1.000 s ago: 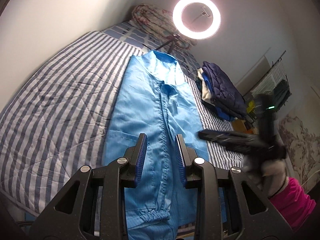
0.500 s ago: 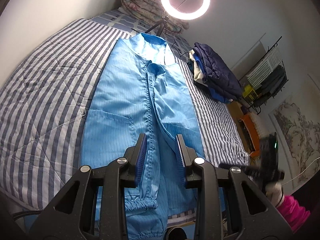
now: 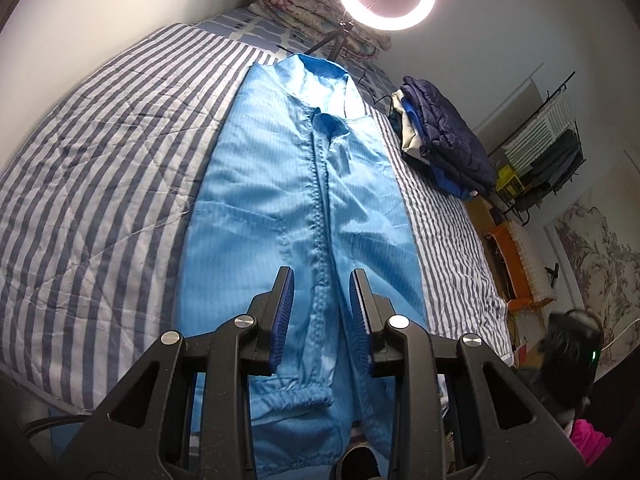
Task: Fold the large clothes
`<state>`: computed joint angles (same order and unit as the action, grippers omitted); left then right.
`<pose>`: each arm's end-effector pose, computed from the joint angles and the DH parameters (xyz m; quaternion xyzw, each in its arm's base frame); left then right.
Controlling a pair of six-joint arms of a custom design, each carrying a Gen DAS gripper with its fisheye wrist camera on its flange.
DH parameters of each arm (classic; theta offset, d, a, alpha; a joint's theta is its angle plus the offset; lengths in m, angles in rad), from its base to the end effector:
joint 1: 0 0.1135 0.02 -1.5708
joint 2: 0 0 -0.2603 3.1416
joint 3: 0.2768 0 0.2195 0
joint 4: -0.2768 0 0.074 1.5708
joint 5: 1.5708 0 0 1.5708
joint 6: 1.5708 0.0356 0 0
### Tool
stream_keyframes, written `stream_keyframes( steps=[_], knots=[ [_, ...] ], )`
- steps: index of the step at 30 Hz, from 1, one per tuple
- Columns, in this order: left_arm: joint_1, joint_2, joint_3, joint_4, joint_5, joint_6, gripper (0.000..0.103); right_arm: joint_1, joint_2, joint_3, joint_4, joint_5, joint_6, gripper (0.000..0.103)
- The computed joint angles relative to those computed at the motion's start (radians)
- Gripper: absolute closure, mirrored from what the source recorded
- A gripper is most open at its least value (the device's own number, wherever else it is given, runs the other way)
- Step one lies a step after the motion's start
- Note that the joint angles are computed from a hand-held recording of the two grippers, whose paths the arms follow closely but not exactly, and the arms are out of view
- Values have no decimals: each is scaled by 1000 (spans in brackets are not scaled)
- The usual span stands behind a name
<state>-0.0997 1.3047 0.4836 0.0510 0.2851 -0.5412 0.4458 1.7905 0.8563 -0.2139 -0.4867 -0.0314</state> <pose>0.2149 -0.0316 0.1757 -0.1456 0.9016 -0.2457 0.3249 0.2579 0.1417 0.1372 -0.2734 0.9101 0.2724 0.1508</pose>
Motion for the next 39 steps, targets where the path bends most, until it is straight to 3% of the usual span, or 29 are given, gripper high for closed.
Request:
stream_keyframes(
  steps=[4, 7, 10, 12, 15, 18, 22, 27, 30, 31, 32, 35, 38, 39],
  knots=[
    [59, -9, -22, -11, 38, 7, 76, -69, 85, 20, 32, 96, 16, 58],
    [105, -28, -34, -23, 64, 8, 76, -83, 165, 36, 45, 110, 40, 58],
    [136, -53, -41, -38, 68, 17, 76, -44, 221, 67, 34, 143, 48, 58],
    [146, -45, -40, -41, 67, 21, 76, -12, 232, 73, 18, 93, 31, 64],
    [146, -25, -40, -42, 61, 27, 76, 93, 174, 48, 22, 180, -40, 63],
    [132, -9, -48, -26, 76, 15, 76, 26, 138, 48, 15, 66, -26, 63],
    [14, 29, -42, 3, 47, -11, 76, -118, 147, 46, 100, -60, 83, 39],
    [-147, 113, 12, 26, -31, -16, 76, -176, 277, 114, 72, -84, 105, 41],
    [-183, 138, 35, 24, -64, -9, 76, -161, 328, 139, 40, -124, 72, 55],
    [-180, 143, 37, 24, -62, -9, 76, -148, 344, 156, 24, -137, 52, 82],
    [-167, 144, 35, 24, -58, -7, 76, -127, 346, 168, 8, -114, 40, 96],
    [-108, 112, 10, 9, -43, 9, 73, -119, 286, 139, 16, -40, 20, 101],
    [13, 63, -40, -1, -25, 27, 48, -142, 299, 146, 2, -50, 1, 101],
    [61, 55, -55, -2, -12, 32, 48, -146, 301, 142, 3, -64, -5, 101]
  ],
)
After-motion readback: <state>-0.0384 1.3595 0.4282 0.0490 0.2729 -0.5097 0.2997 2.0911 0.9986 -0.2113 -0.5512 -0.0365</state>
